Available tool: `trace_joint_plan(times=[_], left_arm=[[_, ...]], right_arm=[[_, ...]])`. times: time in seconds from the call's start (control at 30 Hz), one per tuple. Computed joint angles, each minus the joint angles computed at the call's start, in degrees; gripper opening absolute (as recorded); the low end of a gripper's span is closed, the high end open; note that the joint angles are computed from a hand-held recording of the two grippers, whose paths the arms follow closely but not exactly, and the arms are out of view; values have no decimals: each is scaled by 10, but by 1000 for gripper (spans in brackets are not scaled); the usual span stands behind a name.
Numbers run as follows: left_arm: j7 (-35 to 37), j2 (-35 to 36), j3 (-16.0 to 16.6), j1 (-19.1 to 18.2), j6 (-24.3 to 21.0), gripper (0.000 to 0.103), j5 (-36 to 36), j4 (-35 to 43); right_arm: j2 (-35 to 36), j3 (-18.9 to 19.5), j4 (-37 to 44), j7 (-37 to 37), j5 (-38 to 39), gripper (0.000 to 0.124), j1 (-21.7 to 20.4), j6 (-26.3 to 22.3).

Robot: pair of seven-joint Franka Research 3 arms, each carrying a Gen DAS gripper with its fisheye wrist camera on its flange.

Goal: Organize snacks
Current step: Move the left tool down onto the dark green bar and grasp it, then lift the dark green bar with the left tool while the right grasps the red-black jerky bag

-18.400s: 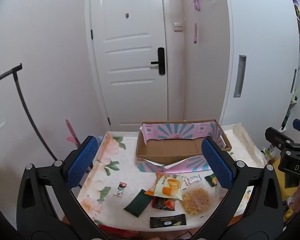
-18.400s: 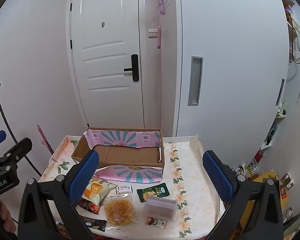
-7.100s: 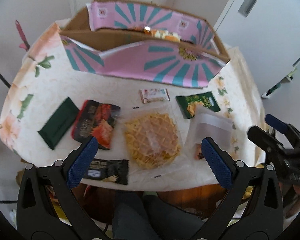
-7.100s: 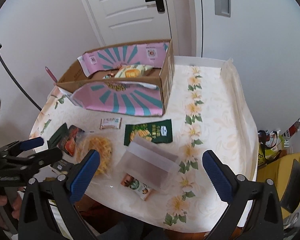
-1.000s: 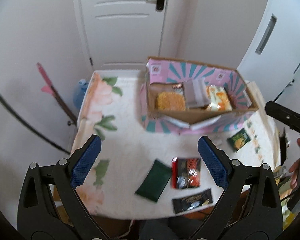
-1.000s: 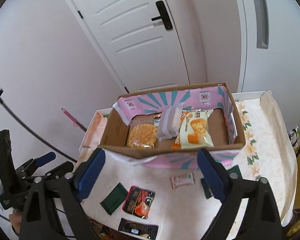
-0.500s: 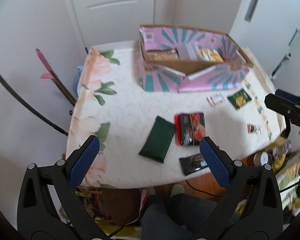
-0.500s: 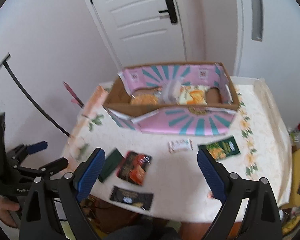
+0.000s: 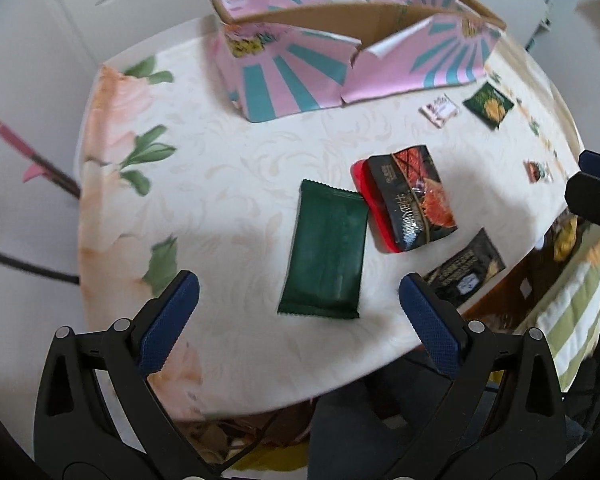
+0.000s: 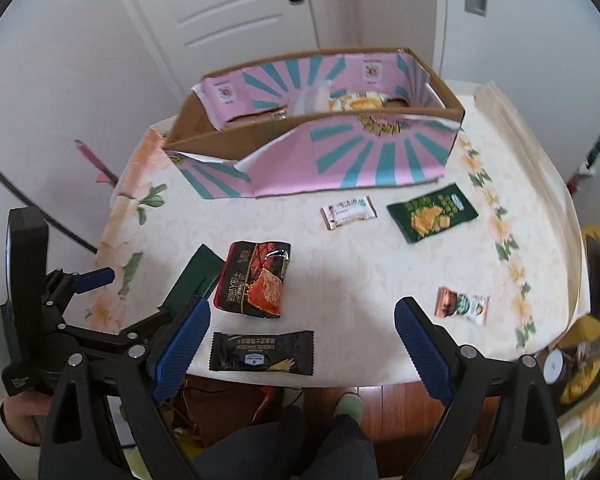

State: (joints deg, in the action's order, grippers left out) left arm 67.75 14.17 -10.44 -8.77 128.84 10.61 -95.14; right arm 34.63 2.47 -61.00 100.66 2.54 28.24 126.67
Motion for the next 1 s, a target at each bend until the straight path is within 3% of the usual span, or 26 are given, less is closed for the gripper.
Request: trace_joint_plan(times=[0.23, 0.53, 0.63, 0.77, 0.83, 0.9, 0.93, 1.0], left_arm=[[79, 44, -6, 12, -11, 100, -24, 37], [129, 87, -7, 13, -27, 96, -34, 86], [139, 99, -7, 9, -38, 83, -33, 100], [154, 102, -10, 12, -39, 76, -43, 104], [163, 103, -12, 12, -36, 66, -46, 106], [171, 104, -12, 11, -36, 47, -47, 110], [173, 106, -12, 9, -36, 43, -46, 113], [175, 110, -12, 8, -40, 42, -47, 121]], right_arm=[[44, -14, 52, 64, -23, 92, 25, -31], [108, -21, 142, 113, -29, 92, 30, -81], [131, -24, 178, 120, -31, 92, 32, -97], [158, -24, 220, 124, -30, 92, 34, -116], [167, -25, 233, 126, -28, 92, 34, -121], [177, -25, 249, 129, -25, 92, 34, -128], [184, -25, 260, 130, -24, 92, 34, -133], [189, -22, 265, 128, -19, 92, 32, -134]])
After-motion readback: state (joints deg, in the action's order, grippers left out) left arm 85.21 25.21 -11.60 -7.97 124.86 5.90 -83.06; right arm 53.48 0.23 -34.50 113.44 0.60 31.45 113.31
